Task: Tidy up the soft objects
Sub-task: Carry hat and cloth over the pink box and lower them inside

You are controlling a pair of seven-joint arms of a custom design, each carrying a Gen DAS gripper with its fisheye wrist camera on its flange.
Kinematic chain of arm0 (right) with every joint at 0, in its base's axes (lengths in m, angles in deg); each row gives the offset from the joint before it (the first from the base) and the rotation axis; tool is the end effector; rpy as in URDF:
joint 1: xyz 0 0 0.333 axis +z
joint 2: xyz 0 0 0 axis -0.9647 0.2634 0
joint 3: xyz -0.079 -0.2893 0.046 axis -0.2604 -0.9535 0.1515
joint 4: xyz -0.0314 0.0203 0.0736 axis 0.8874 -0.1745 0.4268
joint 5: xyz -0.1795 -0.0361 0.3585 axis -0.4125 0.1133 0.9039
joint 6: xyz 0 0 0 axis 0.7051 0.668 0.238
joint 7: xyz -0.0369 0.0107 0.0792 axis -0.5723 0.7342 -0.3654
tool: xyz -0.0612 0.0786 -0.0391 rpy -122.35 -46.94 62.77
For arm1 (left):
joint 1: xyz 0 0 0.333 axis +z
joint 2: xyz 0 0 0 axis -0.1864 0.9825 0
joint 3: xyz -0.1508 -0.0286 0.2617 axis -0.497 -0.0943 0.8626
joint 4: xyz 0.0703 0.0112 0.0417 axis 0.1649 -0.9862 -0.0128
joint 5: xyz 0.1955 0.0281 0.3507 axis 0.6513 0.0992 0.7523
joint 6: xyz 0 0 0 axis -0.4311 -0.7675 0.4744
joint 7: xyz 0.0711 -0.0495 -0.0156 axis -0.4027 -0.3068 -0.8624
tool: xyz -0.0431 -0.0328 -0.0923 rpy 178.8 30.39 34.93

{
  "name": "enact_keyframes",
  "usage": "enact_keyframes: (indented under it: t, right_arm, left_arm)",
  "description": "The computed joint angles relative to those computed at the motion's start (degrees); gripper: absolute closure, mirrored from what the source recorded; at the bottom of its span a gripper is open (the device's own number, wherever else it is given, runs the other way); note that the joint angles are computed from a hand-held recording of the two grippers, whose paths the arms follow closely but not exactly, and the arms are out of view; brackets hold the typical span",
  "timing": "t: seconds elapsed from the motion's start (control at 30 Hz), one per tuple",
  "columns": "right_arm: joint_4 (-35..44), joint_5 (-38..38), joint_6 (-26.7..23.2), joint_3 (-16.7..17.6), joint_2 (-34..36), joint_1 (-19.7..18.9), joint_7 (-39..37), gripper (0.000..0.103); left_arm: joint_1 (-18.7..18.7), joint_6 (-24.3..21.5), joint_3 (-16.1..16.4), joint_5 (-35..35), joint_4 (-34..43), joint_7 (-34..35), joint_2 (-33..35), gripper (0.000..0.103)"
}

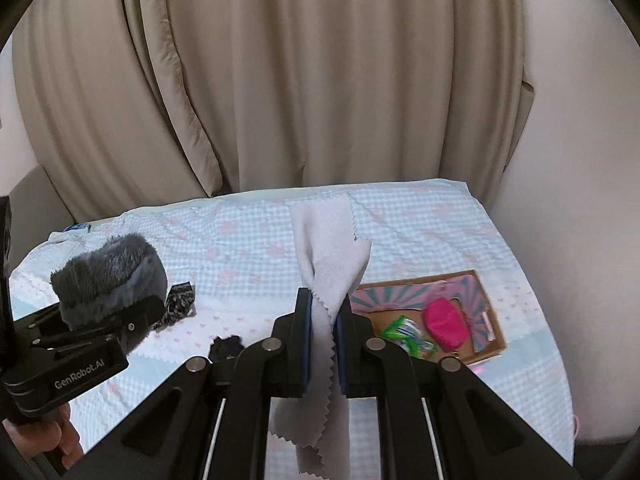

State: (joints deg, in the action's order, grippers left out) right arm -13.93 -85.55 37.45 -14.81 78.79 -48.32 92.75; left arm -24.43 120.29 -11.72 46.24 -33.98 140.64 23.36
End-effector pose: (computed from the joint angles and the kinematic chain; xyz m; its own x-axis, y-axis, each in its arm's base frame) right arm 0.4878 0.3506 0.6610 -0.0842 -0.9947 -0.0594 -0.6983 0.1014 -0.7086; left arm 0.5179 -0.2709 0.6434 -0.2347 -0.9552 0.1801 -0.7697 0.0694 -0.6346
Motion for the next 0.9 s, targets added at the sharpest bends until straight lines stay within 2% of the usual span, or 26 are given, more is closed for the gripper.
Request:
enact_keyframes:
  t: [0.17, 0.3, 0.43, 0.63, 0.9]
  right_arm:
    - [-11.3, 6.0, 7.1, -2.6, -9.1, -3.2, -9.7, 0.093]
    - [-16.5, 12.7, 11.4, -4.9, -12.4, -5.9, -19.3, 0.093]
    - [-18.8, 19.6, 14.3, -7.4, -12.4, -7.7, -31.1, 0.093]
    - [-19.5, 29.9, 17.2, -9.9, -8.3, -10.3, -48.1, 0.093]
    - [-17.9, 43.7, 18.3, -10.6, 0.3, -13.1, -67.4, 0.093]
  left_arm:
    - [-1.9, -1.7, -3.6, 8.7, 4.2, -12.0, 3.3, 0.052]
    - [-5.1, -4.4, -4.5, 15.2, 10.2, -20.5, 9.1, 0.052]
    - [-9.4, -8.1, -3.8, 20.0, 18.3, -26.3, 17.0, 0.052]
    - [-13.9, -12.6, -1.2, 19.9, 29.7, -27.5, 29.0, 0.052]
    - [-19.5, -21.6, 2.4, 17.7, 52.1, -24.3, 48.2, 0.052]
